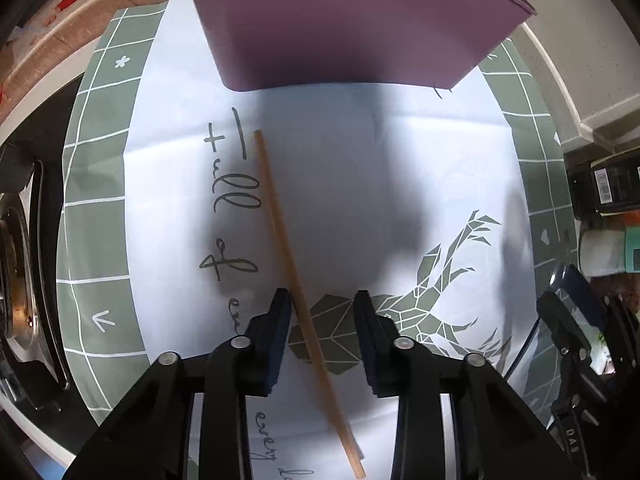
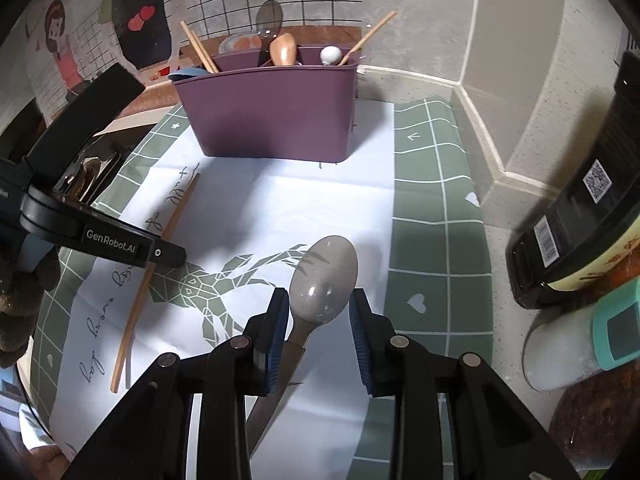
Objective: Organize utensils
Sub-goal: 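Grasp the grey-bowled spoon handle with the right gripper while the left grasps the chopstick, then lift the grey-bowled spoon and chopstick and carry both over the purple holder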
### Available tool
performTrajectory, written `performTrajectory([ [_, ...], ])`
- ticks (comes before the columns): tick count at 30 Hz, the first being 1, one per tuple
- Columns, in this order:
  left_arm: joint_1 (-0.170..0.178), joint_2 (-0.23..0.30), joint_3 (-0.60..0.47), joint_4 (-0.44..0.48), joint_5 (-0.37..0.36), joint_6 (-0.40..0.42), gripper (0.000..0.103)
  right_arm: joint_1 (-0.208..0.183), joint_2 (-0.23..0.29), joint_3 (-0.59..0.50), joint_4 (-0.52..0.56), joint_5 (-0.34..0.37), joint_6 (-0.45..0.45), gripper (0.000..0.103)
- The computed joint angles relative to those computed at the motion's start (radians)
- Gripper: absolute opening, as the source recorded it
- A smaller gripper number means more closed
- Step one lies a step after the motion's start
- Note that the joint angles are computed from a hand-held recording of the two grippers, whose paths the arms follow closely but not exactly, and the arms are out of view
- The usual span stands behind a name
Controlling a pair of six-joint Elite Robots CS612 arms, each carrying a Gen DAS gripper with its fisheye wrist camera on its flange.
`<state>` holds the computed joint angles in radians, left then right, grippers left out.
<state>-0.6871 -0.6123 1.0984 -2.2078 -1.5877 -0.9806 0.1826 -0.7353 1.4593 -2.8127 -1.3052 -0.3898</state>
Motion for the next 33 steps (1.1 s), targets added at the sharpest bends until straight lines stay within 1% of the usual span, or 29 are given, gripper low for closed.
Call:
performTrajectory([
  [2,-0.003,0.0,0.003,-0.008,0.005,-0.004,0.017,-0.002,0.0,-0.001,0.004,0.004,0.005,0.029],
  [3,-0.004,-0.003,0.01,-0.018,0.006,-0.007,0.011,-0.003,-0.001,0.0,0.004,0.006,0.006,0.029],
  [4,-0.006,-0.007,0.019,-0.029,0.008,-0.012,0.009,-0.003,-0.001,0.001,0.003,0.007,0.005,0.029],
  [7,-0.015,-0.024,0.062,-0.083,0.025,-0.022,0.007,-0.001,-0.005,0.006,-0.003,0.005,0.0,0.028],
  [9,-0.026,-0.043,0.104,-0.147,0.043,-0.033,0.007,0.001,-0.009,0.011,-0.013,0.004,-0.007,0.028],
  [11,-0.038,-0.064,0.147,-0.209,0.072,-0.042,0.007,0.002,-0.013,0.016,-0.019,0.007,-0.008,0.023],
  [13,-0.054,-0.091,0.198,-0.287,0.112,-0.047,0.007,0.004,-0.016,0.019,-0.022,0.008,-0.011,0.023],
  [15,-0.069,-0.109,0.228,-0.343,0.152,-0.055,0.007,0.003,-0.019,0.02,-0.021,0.015,-0.017,0.019],
  [17,-0.08,-0.129,0.266,-0.395,0.178,-0.064,0.007,-0.001,-0.022,0.021,-0.012,0.028,-0.026,0.019],
  [18,-0.082,-0.131,0.267,-0.403,0.184,-0.07,0.007,-0.003,-0.024,0.022,-0.013,0.032,-0.027,0.019],
  [21,-0.089,-0.159,0.328,-0.465,0.215,-0.095,0.007,-0.017,-0.024,0.018,0.015,0.052,-0.017,0.019],
  [23,-0.095,-0.175,0.359,-0.497,0.233,-0.118,0.007,-0.022,-0.023,0.017,0.024,0.053,-0.006,0.022],
  [25,-0.095,-0.188,0.383,-0.517,0.252,-0.129,0.007,-0.022,-0.02,0.012,0.038,0.048,0.0,0.032],
  [26,-0.094,-0.184,0.383,-0.524,0.255,-0.131,0.007,-0.019,-0.016,0.007,0.045,0.039,0.002,0.038],
  [27,-0.095,-0.188,0.393,-0.539,0.257,-0.139,0.007,-0.014,-0.011,0.003,0.045,0.025,0.004,0.043],
  [29,-0.097,-0.194,0.409,-0.561,0.26,-0.151,0.007,-0.004,0.002,-0.012,0.054,0.001,0.009,0.048],
  [33,-0.103,-0.204,0.431,-0.592,0.279,-0.166,0.007,0.031,0.038,-0.059,0.099,-0.094,0.063,0.048],
])
